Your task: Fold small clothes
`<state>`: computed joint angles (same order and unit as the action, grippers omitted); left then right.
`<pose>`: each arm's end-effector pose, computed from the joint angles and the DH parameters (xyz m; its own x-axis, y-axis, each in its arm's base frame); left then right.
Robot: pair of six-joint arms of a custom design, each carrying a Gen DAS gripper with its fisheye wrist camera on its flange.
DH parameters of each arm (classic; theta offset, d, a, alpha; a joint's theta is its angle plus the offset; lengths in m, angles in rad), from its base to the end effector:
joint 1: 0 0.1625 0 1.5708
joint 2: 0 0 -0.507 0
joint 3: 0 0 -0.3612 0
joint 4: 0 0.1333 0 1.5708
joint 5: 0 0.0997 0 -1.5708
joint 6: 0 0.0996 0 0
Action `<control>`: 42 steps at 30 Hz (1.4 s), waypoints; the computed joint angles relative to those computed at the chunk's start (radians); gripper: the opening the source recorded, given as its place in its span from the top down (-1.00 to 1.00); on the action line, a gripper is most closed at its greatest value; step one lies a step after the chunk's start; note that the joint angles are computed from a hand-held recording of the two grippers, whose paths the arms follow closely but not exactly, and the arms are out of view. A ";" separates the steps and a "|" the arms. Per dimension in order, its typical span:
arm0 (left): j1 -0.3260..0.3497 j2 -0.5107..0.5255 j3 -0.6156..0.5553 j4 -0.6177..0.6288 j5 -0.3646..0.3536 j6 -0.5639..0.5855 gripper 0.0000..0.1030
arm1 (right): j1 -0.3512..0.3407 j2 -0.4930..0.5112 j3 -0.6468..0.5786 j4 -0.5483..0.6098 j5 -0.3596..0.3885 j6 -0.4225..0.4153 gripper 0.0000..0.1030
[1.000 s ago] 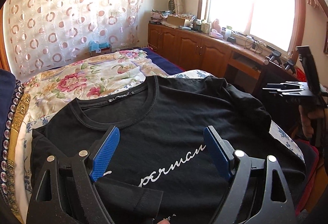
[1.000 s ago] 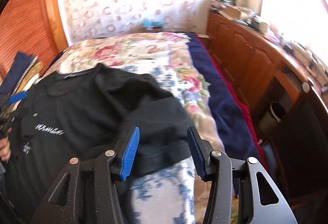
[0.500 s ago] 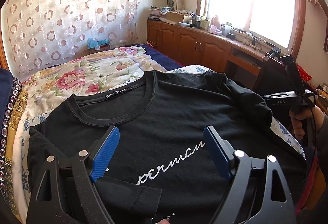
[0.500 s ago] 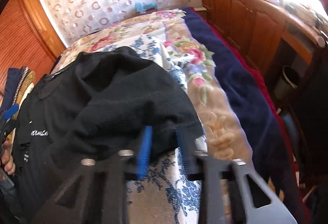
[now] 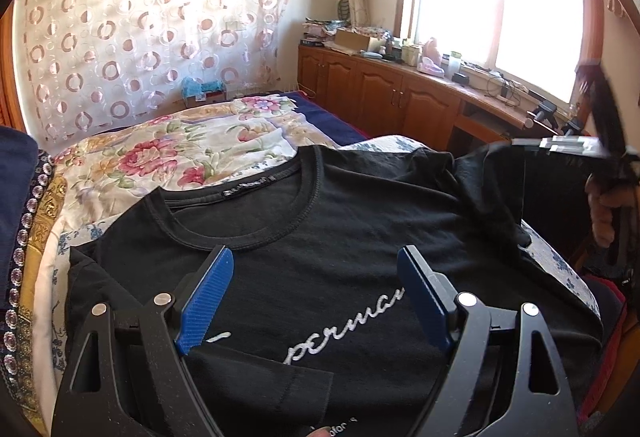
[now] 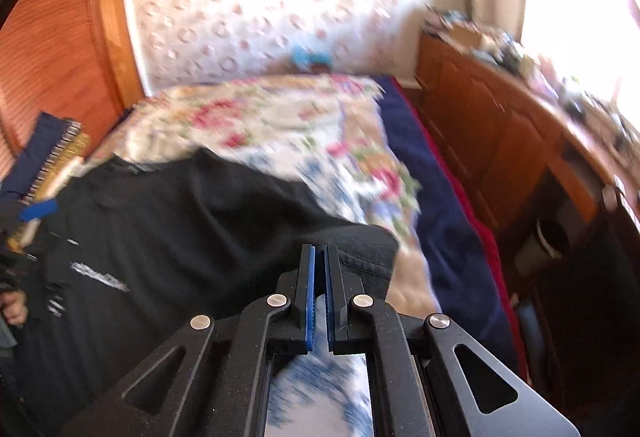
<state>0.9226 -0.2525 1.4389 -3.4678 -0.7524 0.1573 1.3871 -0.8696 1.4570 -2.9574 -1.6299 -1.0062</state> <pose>-0.2864 -0.7193 -0.0322 -0.7503 0.1272 -0.6487 0.5824 0.5916 -0.5576 -0.0151 -0.7789 0.3518 -0.6286 -0.4593 0.6276 -0.7545 0.5560 -0.3487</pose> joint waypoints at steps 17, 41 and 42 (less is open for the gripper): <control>0.007 -0.001 0.004 -0.030 0.022 -0.005 -0.65 | 0.036 0.028 0.025 0.090 -0.011 -0.050 0.05; 0.003 -0.021 0.035 -0.071 0.003 -0.016 -0.65 | 0.056 -0.022 0.152 0.148 -0.086 -0.088 0.86; 0.004 -0.020 0.035 -0.073 0.002 -0.015 -0.65 | 0.055 -0.024 0.155 0.159 -0.084 -0.093 0.86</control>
